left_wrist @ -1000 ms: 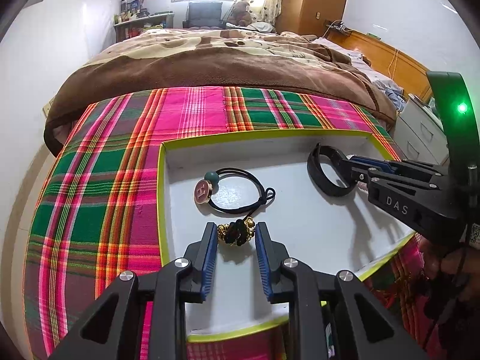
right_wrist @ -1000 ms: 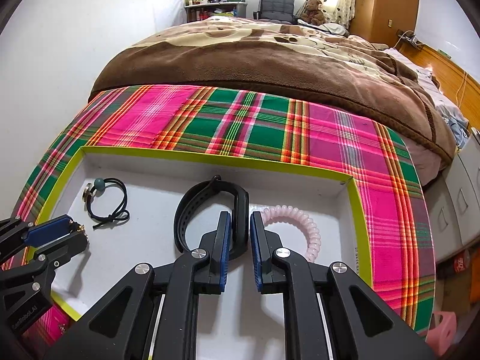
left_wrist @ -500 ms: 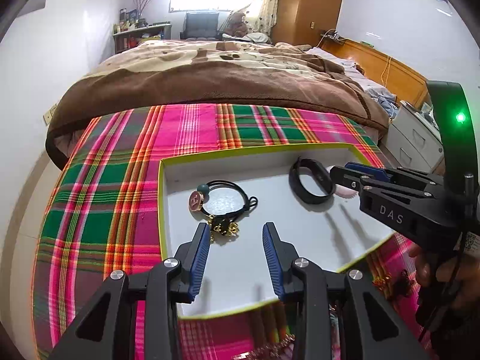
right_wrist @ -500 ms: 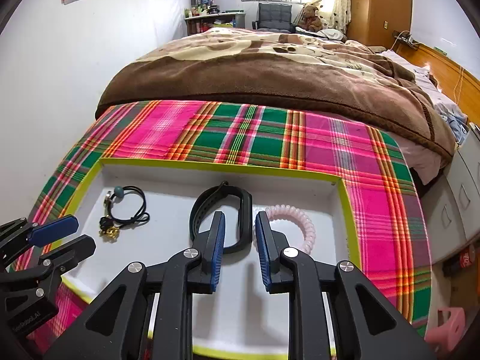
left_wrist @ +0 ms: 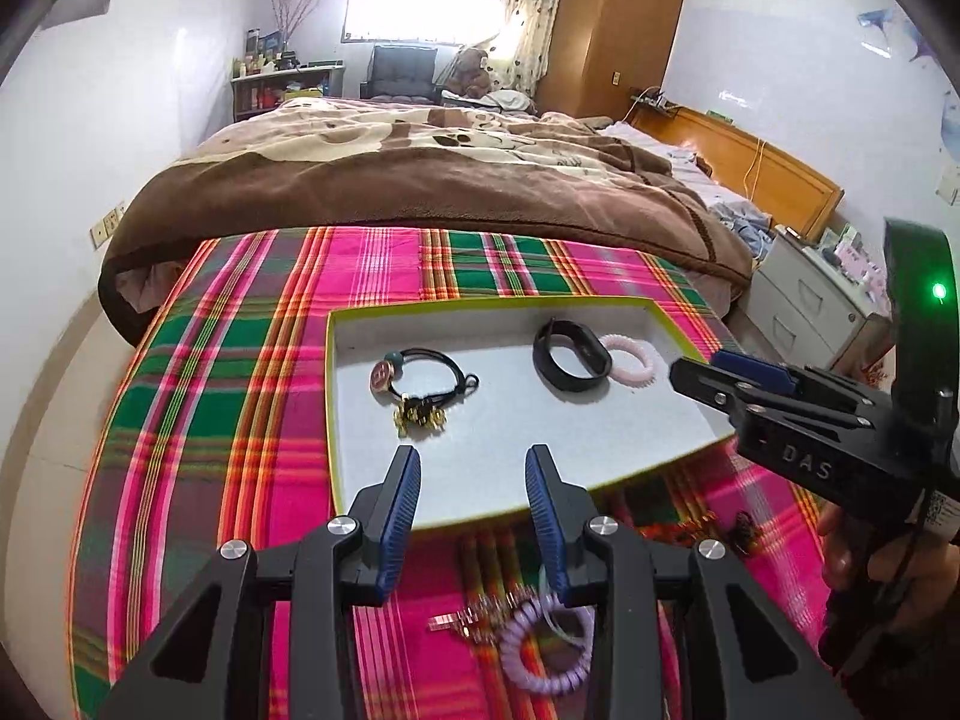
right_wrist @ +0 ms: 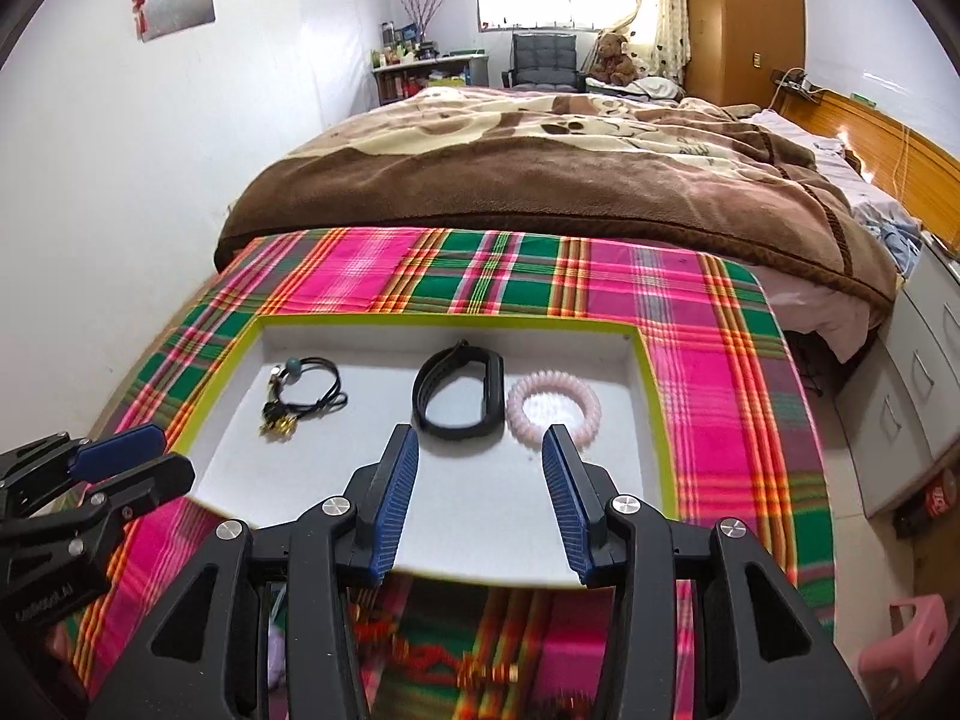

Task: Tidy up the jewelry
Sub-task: 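Move the right tool to the brown bead charm and grasp it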

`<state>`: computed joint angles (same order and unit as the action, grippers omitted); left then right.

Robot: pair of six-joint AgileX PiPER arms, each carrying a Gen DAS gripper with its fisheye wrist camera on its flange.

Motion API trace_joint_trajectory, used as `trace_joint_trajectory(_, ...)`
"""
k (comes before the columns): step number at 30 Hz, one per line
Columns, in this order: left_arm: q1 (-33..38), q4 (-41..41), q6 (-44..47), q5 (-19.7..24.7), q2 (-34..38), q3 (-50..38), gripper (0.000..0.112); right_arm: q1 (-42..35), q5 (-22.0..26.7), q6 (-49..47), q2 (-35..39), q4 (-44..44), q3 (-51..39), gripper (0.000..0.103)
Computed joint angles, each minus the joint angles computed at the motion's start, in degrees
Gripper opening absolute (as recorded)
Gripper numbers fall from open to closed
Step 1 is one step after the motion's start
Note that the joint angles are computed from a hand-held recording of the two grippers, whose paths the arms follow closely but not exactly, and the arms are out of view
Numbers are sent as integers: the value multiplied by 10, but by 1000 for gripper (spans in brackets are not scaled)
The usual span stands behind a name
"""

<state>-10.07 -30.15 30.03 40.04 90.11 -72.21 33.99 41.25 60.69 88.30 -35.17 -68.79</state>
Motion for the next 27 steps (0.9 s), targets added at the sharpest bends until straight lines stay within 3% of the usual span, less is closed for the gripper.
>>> trace_joint_trajectory(6,20,-35,39,16,-41,55,36,41,14,84,-70,-47,79,44)
trace_joint_trajectory(17,62,-93,95,33,-92,155,36,71,40,154,-167,-66,199,44)
trace_joint_trajectory(25,74,-93,98,33,-110,200,36,50,-57,132,-182,-37,260,44)
trace_joint_trajectory(27,74,-89,95,33,-116,204,36,27,-88,81,-175,1,261,46)
